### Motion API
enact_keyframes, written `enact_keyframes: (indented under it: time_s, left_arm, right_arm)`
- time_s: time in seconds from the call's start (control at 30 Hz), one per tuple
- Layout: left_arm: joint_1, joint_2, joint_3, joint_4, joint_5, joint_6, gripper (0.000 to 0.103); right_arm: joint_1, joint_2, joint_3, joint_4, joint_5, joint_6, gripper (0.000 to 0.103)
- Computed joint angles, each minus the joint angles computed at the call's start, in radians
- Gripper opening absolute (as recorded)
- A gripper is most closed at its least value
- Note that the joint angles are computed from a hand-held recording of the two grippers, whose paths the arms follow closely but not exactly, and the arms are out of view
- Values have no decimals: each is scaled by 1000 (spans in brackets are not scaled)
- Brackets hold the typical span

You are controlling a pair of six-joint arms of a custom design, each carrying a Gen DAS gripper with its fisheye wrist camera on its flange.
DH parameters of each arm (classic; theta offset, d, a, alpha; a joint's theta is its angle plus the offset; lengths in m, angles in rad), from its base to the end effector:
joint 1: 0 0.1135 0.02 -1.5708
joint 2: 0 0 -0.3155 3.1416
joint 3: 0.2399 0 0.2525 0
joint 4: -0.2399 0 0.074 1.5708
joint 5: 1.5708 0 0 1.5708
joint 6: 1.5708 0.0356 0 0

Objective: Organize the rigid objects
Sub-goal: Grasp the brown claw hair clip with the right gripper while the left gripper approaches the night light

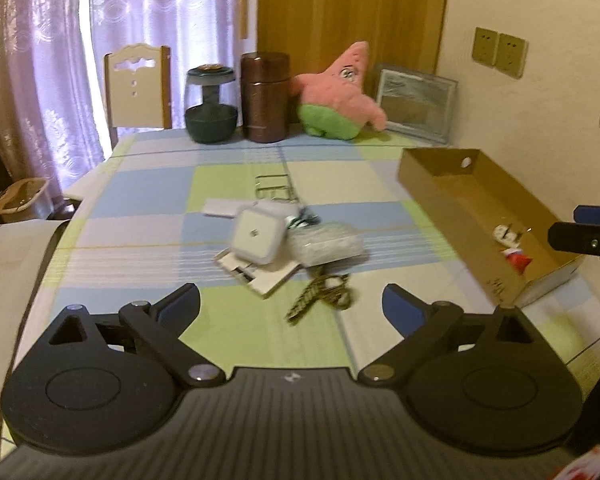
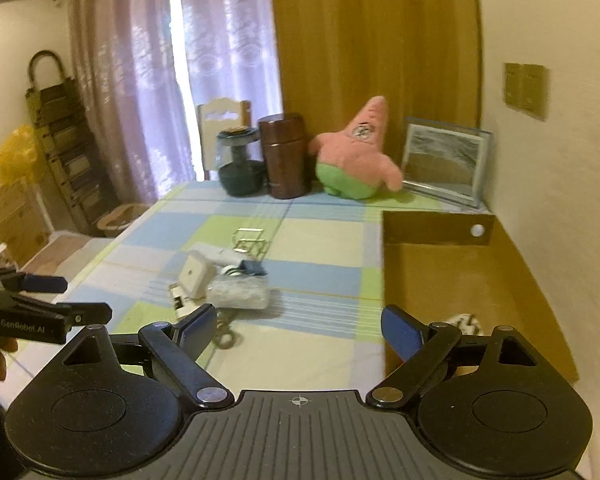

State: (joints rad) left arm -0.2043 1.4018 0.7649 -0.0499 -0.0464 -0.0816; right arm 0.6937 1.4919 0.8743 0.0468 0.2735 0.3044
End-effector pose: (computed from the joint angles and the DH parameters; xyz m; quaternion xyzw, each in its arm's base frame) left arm 0.2789 -0.0561 0.2574 0.0455 0.9026 -0.0402 0.4263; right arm 0.2529 0.1978 0.2764 -0.1040 0.8656 0.1223 0.4743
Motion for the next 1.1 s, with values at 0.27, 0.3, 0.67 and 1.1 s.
enact_keyframes:
  time_s: [0.27, 0.3, 0.67, 1.1]
  left_arm:
    - [114, 19, -33, 52, 71, 59, 96]
    - [125, 26, -35, 61, 79, 69, 96]
    - [198, 163, -33, 196, 150, 157, 96]
    - [219, 372, 44, 326, 196, 311, 95]
  right_arm:
    - [49, 116, 13, 98, -20, -37, 87]
    - [50, 134, 16, 113, -31, -40, 87]
    - [21, 332, 79, 252, -155, -99, 87]
    - [-31, 575, 228, 304, -263, -179, 86]
